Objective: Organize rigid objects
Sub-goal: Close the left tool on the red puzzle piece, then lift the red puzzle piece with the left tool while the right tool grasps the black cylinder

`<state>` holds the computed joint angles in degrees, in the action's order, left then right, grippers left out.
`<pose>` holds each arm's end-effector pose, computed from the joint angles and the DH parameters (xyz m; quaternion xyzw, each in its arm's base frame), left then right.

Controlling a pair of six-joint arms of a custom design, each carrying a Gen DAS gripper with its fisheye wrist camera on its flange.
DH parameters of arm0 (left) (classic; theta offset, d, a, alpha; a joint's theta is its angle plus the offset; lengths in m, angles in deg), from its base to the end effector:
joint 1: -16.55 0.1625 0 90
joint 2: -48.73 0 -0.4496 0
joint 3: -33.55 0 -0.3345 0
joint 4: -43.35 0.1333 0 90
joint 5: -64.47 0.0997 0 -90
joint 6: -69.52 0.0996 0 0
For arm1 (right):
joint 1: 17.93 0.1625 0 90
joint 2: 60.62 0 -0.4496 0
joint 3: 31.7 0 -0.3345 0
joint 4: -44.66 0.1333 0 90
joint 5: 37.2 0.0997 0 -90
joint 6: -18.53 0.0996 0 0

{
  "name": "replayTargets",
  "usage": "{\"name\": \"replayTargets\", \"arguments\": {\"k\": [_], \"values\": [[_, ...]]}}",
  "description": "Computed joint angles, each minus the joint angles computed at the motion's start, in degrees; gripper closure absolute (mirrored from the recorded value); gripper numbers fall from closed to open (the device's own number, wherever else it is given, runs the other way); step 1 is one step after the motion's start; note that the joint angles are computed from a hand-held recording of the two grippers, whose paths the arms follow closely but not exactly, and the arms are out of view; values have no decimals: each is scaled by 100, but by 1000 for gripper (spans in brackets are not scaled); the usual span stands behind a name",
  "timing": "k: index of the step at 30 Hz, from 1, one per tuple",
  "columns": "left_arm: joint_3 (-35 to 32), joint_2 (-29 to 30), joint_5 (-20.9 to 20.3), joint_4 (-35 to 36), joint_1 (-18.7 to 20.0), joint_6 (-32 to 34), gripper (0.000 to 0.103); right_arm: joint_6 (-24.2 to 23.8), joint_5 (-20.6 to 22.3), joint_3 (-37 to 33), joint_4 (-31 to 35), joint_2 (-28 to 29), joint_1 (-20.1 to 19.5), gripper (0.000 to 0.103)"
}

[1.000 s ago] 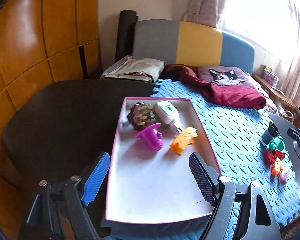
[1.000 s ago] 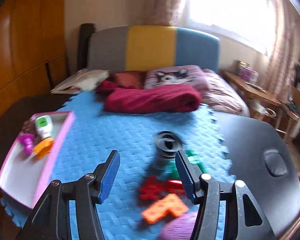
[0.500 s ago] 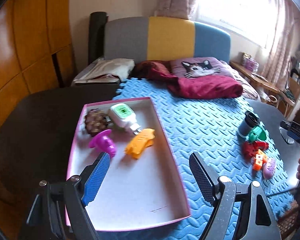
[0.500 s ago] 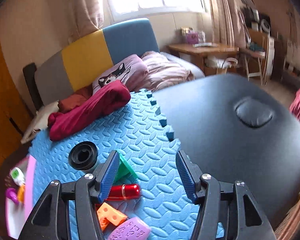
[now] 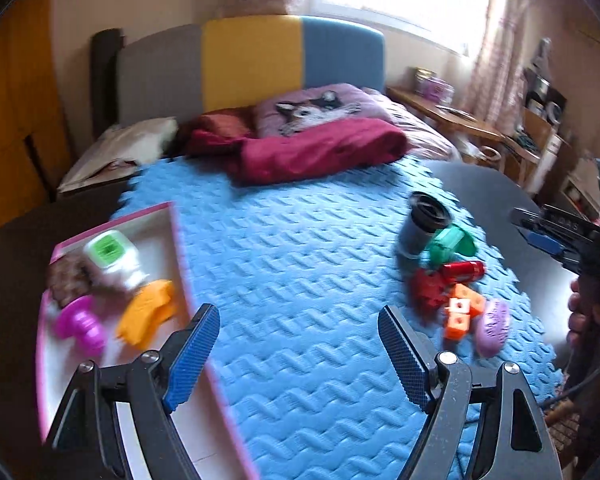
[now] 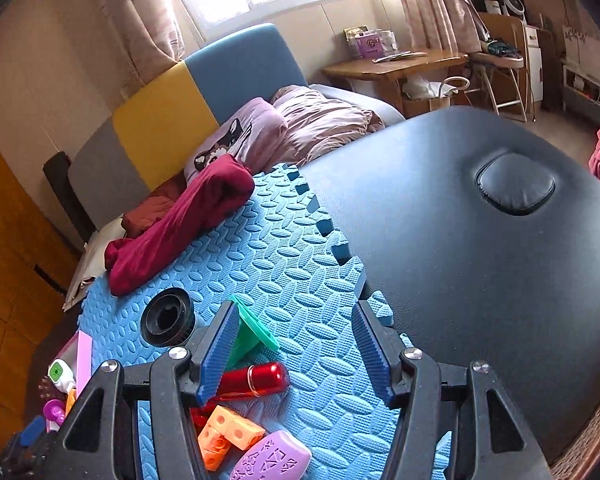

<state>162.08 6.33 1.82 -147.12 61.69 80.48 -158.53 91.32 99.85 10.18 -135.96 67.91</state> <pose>-0.2068 -0.4616 0.0709 0.4252 0.8657 -0.1844 0.1890 0.0468 -0.3396 0.1980 -0.2331 -0.7684 0.5268 0.2787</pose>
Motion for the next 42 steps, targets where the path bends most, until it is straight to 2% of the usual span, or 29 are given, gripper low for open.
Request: {"name": "replayTargets", "arguments": {"k": [1,5,12,15,18,24,25,27,28,31,38,42], "values": [[-59,79,-70,43,-13,65,22,10,-48,-15,42,-3,-21,44],[-398,349,-464,555,-28,181,39,0,-141,-58,138,31,-37,44],[-920,821,-994,1205,-114,290,41,-19,-289,-121,276,75,-72,44],[-1235,1067,-1005,1537,-146,268,41,-21,-325,-134,307,79,-79,44],[-1514,1240,-1094,1895,-118,190,45,23,-398,-121,330,51,-125,44],[-1845,1569,-1076,2252,-84,192,50,168,-547,-116,424,6,-248,44],[-1821,1620,-1023,2085,-88,227,53,159,-515,-127,424,17,-238,44],[-1746,1664,-828,1819,-127,303,68,141,-482,-141,427,34,-215,44],[-1723,1648,-816,1760,-102,344,69,129,-476,-154,436,48,-209,44],[-1591,1530,-1024,1626,26,415,70,101,-425,-198,474,93,-187,44],[-708,1318,-812,462,44,590,70,311,-593,-211,660,69,-344,44],[-273,1187,-907,-213,187,683,70,292,-589,-273,757,129,-337,44]]}}
